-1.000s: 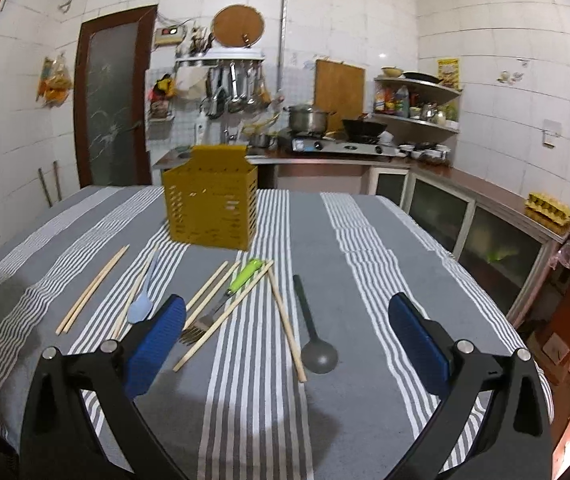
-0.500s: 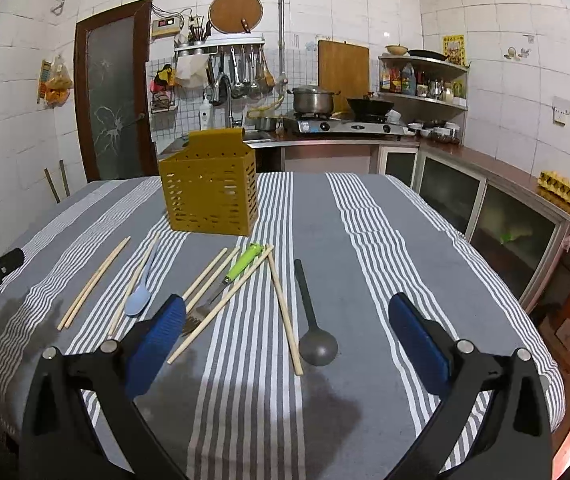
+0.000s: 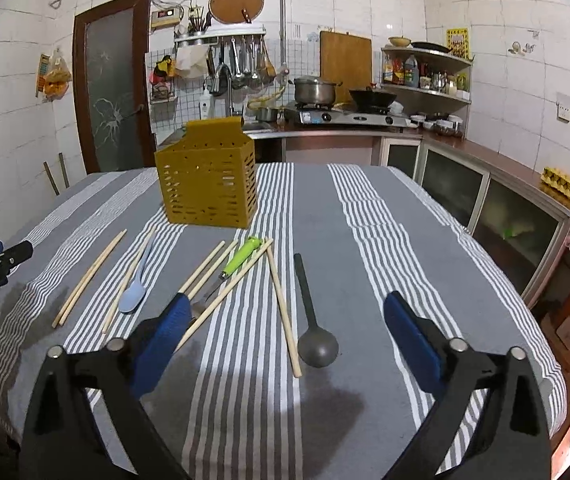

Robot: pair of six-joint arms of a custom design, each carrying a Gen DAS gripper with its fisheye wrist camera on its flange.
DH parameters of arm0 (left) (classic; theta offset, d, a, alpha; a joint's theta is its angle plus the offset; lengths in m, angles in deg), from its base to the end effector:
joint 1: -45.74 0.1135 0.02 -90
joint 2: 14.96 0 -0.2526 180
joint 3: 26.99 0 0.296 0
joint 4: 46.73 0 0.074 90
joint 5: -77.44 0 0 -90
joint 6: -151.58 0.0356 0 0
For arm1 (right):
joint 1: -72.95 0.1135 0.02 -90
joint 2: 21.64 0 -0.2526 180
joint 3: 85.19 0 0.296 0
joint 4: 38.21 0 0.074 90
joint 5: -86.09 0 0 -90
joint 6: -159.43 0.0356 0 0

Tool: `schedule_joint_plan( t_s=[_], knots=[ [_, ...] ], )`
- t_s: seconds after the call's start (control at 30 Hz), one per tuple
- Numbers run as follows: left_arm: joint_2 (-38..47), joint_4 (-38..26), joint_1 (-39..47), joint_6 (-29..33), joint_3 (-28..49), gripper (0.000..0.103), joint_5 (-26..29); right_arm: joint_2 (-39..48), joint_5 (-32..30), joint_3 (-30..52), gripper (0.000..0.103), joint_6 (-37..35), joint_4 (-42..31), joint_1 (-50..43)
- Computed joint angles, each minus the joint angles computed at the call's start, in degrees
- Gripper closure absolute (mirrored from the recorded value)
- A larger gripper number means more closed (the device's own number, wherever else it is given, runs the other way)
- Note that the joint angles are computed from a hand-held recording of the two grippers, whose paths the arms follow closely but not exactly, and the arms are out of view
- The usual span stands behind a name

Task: Organize utensils
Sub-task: 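Lower the left tool onto a wooden chopstick and close it while the right tool grasps another chopstick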

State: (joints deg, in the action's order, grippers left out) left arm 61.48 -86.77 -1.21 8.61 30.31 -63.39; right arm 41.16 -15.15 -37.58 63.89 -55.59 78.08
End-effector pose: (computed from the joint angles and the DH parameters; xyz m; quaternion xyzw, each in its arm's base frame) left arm 0.2180 -0.1930 0.1791 -0.1596 0.8636 0.0824 0.4712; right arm 0.2802 0.0321 0.2020 -0.1280 0.8646 0.0842 0.4784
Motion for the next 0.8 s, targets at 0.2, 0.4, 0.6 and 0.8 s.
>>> schedule_joint_plan(
  t_s=[0.2, 0.4, 0.6, 0.8],
  knots=[
    [1.00, 3.42, 2.41, 2.88, -0.81, 0.005, 3.29, 5.13, 1.57, 2.46, 0.025, 1.48, 0.39, 2.03],
    [2.07, 9.11, 8.39, 6.66, -2.19, 0.013, 11.47, 13.65, 2.40, 7.41, 0.038, 3.18, 0.06, 5.07],
    [8.72, 11.66, 13.92, 11.02, 0.66, 0.022, 17.94, 21.12, 4.22, 11.95, 0.039, 3.63, -0.35, 8.47],
    [14.65, 11.52, 17.71, 14.54, 4.21, 0.029, 21.55, 24.16, 5.70, 14.32, 0.039, 3.23, -0.98, 9.94]
  ],
)
